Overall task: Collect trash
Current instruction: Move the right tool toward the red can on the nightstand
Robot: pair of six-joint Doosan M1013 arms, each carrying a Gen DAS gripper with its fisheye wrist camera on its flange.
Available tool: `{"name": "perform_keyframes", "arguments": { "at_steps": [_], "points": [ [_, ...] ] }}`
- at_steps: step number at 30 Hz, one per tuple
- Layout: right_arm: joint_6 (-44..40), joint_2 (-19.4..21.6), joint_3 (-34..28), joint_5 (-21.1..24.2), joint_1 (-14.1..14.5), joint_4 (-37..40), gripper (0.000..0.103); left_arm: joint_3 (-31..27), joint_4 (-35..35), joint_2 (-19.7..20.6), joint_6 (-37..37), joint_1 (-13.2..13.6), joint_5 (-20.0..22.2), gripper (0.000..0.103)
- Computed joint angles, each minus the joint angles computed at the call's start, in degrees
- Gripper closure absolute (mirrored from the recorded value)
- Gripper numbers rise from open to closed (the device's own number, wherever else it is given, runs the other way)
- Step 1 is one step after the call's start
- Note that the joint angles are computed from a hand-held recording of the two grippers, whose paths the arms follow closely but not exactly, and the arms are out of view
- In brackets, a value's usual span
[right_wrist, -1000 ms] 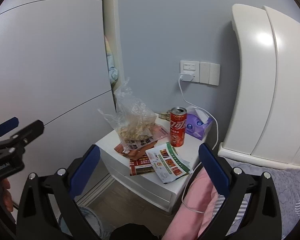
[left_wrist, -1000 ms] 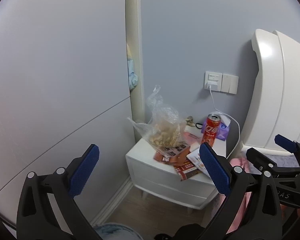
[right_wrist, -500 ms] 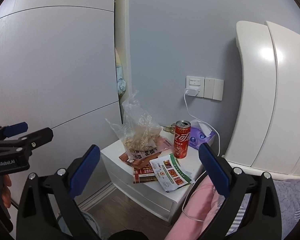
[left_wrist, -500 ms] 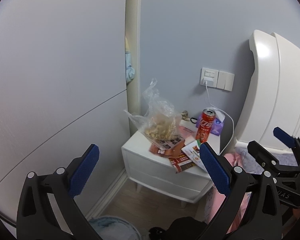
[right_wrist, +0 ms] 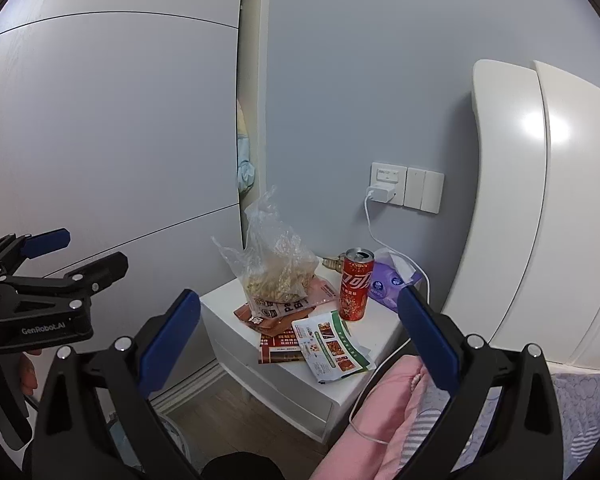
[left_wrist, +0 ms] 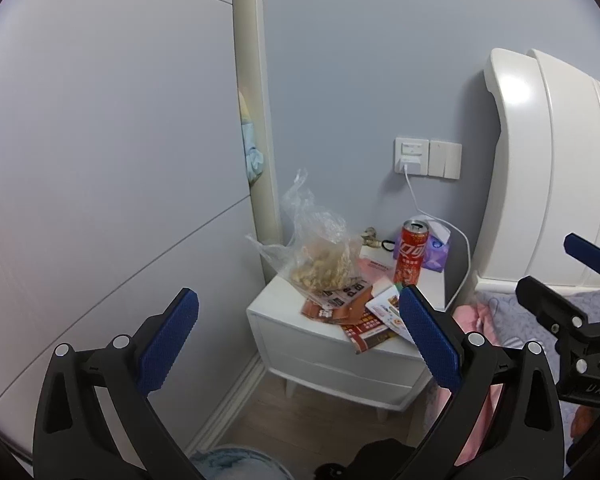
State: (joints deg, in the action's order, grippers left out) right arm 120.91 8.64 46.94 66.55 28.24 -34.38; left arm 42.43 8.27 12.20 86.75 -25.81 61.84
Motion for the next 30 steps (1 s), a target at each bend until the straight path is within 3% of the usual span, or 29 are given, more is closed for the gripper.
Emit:
{"name": "perform_keyframes", "arguments": {
  "at_steps": [3, 12, 20, 30],
  "points": [
    [0.4, -0.2, 0.3, 0.1, -0.1, 0.3, 0.007, 0.2, -1.7, -0.3, 0.4, 0.3, -0.4, 0.006],
    [5.0, -0.1, 0.2, 2.3, 0.1, -1.1, 0.007, 2.5, 2.4, -1.6, 2.1, -0.8, -3.6, 0.006],
    [7.7, 0.9, -1.5, 5.3, 0.5, -4.2, 0.007, 0.2, -4.0, -0.3, 4.0, 0.7, -0.7, 0.006],
    [7.6, 1.4, -1.7, 6.8, -0.6, -4.0, 0.007, -0.3, -3.3, 0.6, 3.1, 0.4, -2.0, 0.006]
  ]
}}
